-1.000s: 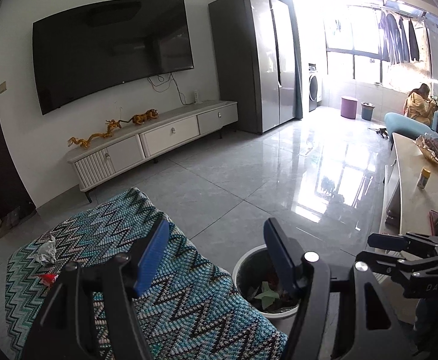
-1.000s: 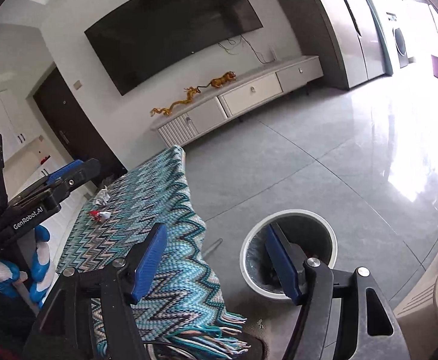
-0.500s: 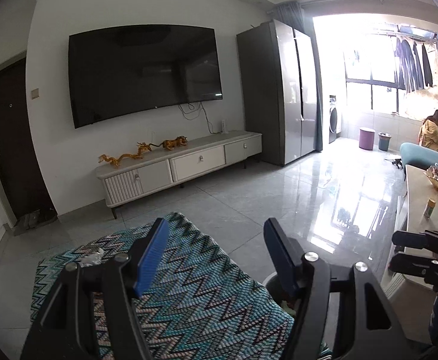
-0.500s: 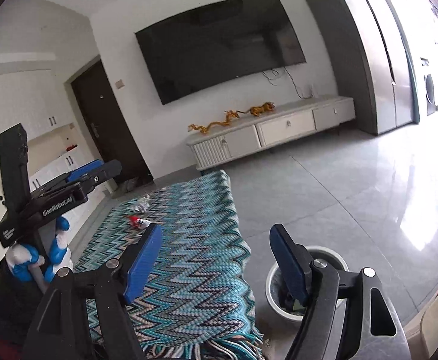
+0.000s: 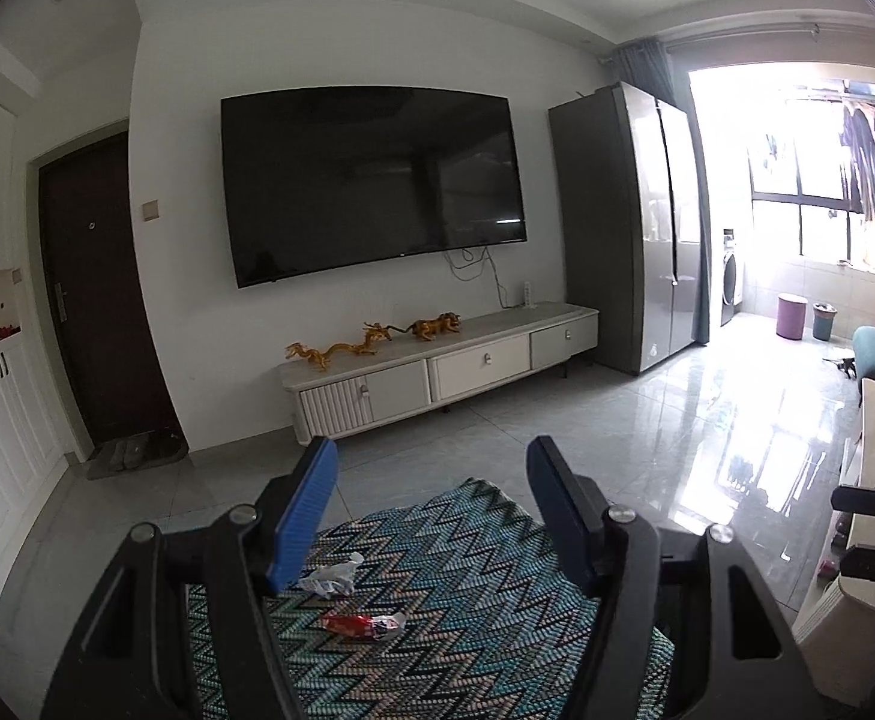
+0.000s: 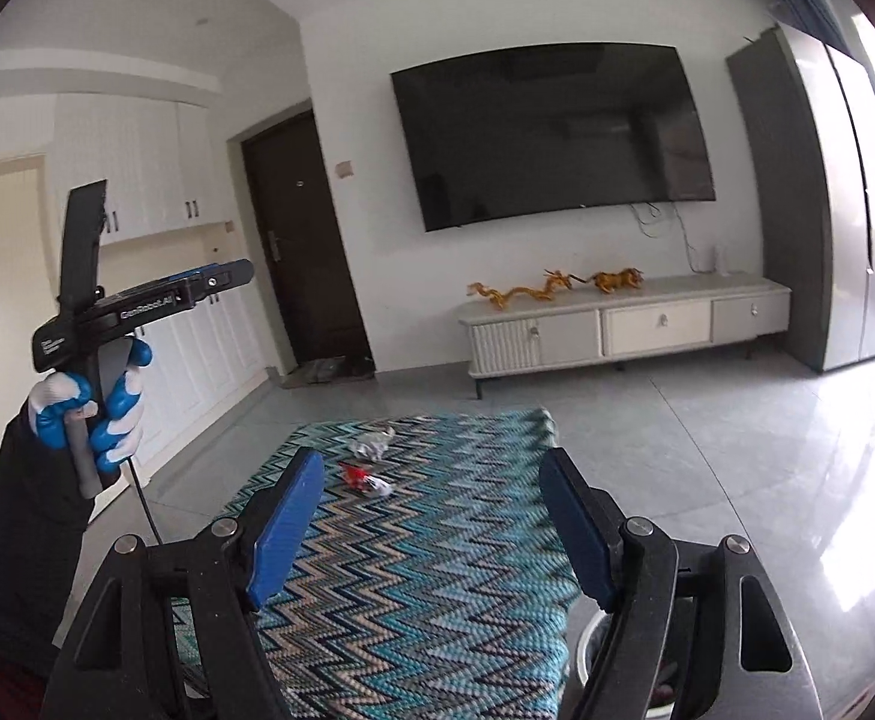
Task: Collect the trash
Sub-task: 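Move both open grippers back over the last trash on the rug, then grasp the white printed plastic bag with the left gripper while the right grasps a red-and-white wrapper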
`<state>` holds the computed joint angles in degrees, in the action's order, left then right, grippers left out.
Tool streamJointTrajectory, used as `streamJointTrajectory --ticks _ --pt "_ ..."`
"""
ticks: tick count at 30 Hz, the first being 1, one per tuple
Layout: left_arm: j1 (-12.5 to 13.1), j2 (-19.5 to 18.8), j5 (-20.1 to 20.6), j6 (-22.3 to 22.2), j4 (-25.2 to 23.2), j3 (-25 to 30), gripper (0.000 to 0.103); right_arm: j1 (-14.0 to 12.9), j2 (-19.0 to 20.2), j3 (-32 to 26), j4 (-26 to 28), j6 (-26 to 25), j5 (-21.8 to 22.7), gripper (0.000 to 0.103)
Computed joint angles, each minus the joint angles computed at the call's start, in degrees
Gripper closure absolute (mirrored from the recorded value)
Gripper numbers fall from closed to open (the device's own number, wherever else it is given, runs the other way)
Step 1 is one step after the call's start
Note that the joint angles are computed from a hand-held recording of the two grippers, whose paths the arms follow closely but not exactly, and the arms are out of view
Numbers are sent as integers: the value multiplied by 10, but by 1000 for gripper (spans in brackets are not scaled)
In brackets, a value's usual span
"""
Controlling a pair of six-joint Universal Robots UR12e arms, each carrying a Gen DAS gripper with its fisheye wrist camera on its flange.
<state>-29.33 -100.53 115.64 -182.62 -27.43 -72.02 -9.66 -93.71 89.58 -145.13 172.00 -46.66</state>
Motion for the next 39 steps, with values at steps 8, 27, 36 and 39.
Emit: streamJointTrajectory --ticks 8,27,36,39 --pt "36 14 27 -33 3 -7 39 35 37 -50 4 -23 14 31" --pt "157 -44 -173 -96 -76 -47 39 119 196 -173 166 -135 -8 31" --pt "189 -99 -253 -102 -105 -43 39 154 279 -243 257 -200 -24 31" --pt "194 -117 -264 -97 -110 -36 39 163 299 -261 281 -217 -24 31"
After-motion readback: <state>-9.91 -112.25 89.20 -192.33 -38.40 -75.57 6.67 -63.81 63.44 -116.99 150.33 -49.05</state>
